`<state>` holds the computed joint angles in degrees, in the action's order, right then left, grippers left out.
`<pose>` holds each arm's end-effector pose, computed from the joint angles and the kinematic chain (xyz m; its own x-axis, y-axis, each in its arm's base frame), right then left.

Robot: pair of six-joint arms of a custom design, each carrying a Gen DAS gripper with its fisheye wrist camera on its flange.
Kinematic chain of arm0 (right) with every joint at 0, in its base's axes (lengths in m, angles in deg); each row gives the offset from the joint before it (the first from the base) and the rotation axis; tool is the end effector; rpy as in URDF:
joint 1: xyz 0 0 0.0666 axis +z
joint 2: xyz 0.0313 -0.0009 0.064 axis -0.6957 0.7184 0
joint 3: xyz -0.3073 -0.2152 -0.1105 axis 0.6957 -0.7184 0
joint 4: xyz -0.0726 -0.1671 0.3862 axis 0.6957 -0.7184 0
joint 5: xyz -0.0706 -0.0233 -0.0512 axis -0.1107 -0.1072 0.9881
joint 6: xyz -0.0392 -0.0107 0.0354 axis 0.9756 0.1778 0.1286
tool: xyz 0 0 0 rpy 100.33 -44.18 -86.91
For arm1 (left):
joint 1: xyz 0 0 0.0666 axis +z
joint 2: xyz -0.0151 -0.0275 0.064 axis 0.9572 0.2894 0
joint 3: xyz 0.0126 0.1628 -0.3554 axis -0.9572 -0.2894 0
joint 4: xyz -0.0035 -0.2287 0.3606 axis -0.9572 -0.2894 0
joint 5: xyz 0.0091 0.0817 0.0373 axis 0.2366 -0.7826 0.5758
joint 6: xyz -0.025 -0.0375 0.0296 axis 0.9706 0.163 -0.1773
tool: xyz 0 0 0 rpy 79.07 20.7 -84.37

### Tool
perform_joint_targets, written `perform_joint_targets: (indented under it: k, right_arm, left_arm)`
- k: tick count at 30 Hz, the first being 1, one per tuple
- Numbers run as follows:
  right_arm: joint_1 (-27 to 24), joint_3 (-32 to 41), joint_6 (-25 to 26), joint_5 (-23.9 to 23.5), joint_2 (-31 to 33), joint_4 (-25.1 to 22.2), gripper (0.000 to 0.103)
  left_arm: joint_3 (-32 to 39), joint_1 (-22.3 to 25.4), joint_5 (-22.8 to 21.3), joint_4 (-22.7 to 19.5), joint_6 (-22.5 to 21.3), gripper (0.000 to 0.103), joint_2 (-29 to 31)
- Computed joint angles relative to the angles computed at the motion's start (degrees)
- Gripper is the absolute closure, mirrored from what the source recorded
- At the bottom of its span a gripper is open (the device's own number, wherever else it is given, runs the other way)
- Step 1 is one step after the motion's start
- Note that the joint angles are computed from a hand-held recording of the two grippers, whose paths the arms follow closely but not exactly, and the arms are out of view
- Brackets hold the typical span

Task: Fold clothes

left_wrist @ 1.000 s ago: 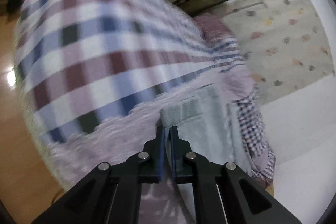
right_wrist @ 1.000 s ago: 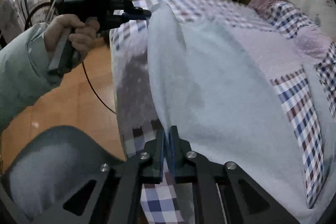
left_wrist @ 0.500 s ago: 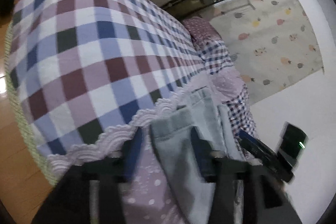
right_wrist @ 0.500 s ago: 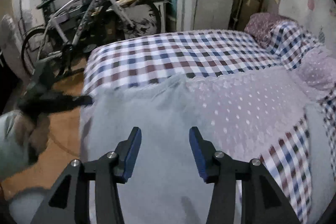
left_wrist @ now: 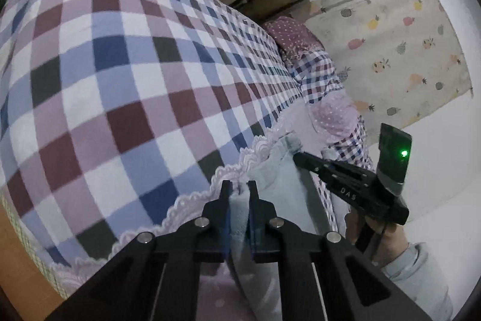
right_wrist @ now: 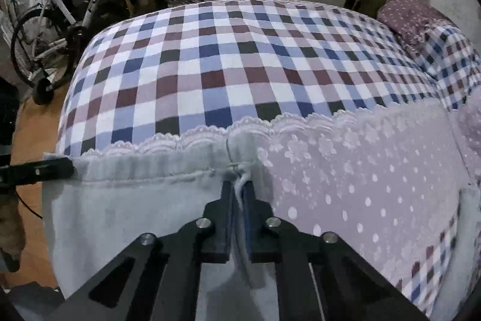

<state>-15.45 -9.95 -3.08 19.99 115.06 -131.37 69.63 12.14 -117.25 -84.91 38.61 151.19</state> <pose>0.4641 0.2623 0.3289 -0.3145 -0.8441 -0.4343 -0.9246 0.3760 -0.0613 0.2369 -0.3818 0.2857 -0.4073 -0.8440 -0.3489 -0.3602 0.4995 -0.7879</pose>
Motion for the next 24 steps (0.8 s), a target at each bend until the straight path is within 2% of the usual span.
perform_joint_targets:
  k: [3,5,6,7,10,12,16,18,20,22,23,24]
  right_arm:
    - [0.05,-0.06,-0.45,-0.01,-0.24,3.08,0.101]
    - [-0.11,0.21,-0.41,0.11,-0.29,5.16,0.101]
    - [-0.09,0.52,-0.45,0.38,0.05,5.87,0.101]
    - [-0.06,0.84,-0.49,0.66,0.41,6.58,0.101]
    - [1.51,-0.3,-0.5,5.34,1.37,11.61,0.101]
    - [2.53,-1.53,-1.34,8.24,1.79,14.31,0.101]
    - [3.01,-3.77,-3.58,12.11,1.63,19.43,0.1]
    - [2.05,-3.86,-6.69,11.88,0.54,20.12,0.1]
    - [1.1,-3.85,-9.85,11.73,-0.47,20.75,0.099]
    - [-0.92,-4.77,-11.08,6.97,-3.62,20.47,0.094]
    - [-1.97,-5.11,-11.75,4.55,-5.12,20.28,0.088]
    - [-3.14,-5.48,-11.82,2.53,-6.73,20.06,0.078]
  left_arm:
    - [0.27,0.38,-1.44,0.0,-1.14,0.096,-0.96]
    - [1.17,0.08,-3.03,-1.19,-1.18,0.096,-0.96]
    - [2.63,0.29,-3.34,-3.3,-1.07,0.096,-0.08]
    - [2.21,0.86,-2.32,-2.74,-0.55,0.096,0.23]
    - [0.69,2.63,0.99,-0.55,0.99,0.096,1.18]
    - [0.23,3.64,2.35,0.98,-0.15,0.096,1.17]
    - [3.43,4.49,3.94,-4.95,-3.52,0.095,2.07]
    - [3.96,4.28,3.67,-6.63,-4.31,0.092,1.93]
    - [3.71,3.34,1.91,-8.19,-3.51,0.078,1.25]
    - [3.97,1.93,-1.98,-12.83,-0.59,0.052,0.31]
    - [3.7,0.88,-4.46,-14.45,0.98,0.046,-0.48]
    - [3.51,-0.28,-6.62,-15.9,2.63,0.034,-1.21]
